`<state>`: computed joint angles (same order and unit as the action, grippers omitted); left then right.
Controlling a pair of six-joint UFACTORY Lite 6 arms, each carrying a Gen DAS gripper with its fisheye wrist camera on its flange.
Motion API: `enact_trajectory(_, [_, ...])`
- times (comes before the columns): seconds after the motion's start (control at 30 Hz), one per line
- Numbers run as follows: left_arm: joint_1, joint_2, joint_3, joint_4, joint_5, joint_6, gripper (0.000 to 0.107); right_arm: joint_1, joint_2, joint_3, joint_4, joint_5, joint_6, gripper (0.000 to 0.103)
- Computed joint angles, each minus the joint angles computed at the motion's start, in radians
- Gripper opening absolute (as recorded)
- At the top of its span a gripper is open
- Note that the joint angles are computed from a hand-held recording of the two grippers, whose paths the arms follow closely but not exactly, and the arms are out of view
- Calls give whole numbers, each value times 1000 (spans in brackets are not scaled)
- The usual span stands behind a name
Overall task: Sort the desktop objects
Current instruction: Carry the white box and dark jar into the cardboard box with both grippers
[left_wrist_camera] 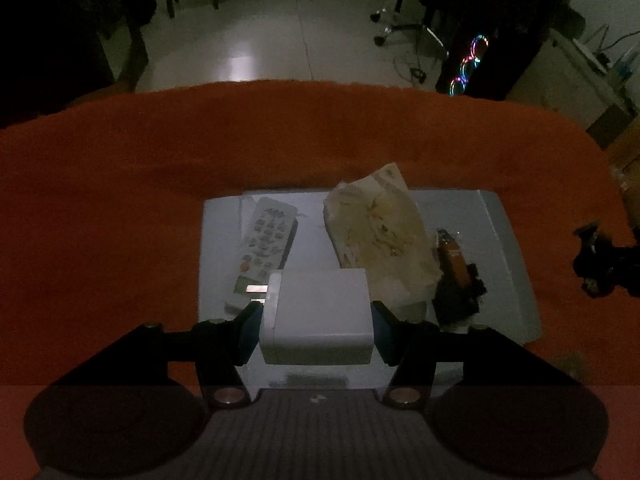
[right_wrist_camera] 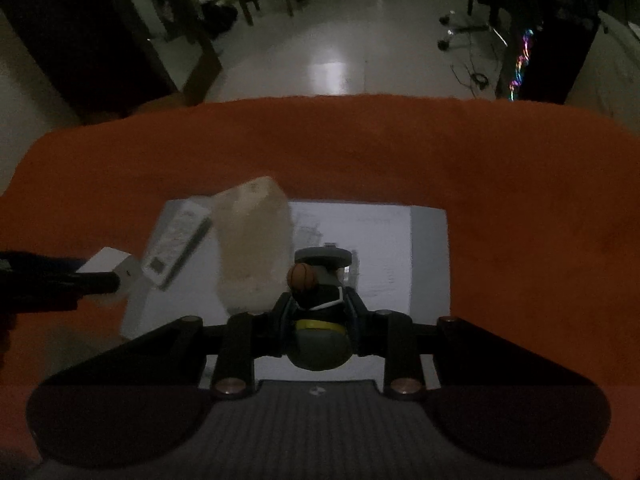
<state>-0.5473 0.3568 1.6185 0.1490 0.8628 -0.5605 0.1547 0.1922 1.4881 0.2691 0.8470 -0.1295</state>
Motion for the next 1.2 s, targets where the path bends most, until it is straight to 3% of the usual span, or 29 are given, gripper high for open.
enact_trajectory(0.3, [-142,-344,-296,100,48,-207,52,165,-293,-196,-82,39,196,30])
enact_trajectory(0.6, [-446,-515,-534,270,72,-572,52,367,-539,-532,-133,-60,412,30])
enact_trajectory(0.73, [-529,-486,-608,325,58,-719,52,433,-536,-640,-163,-139,477,30])
enact_trajectory(1.0, [-524,-421,-748,450,-136,-913,52,462,-398,-753,-276,-348,604,30])
enact_trajectory(1.2, [-465,-303,-762,491,-277,-928,52,419,-267,-781,-154,-474,480,30])
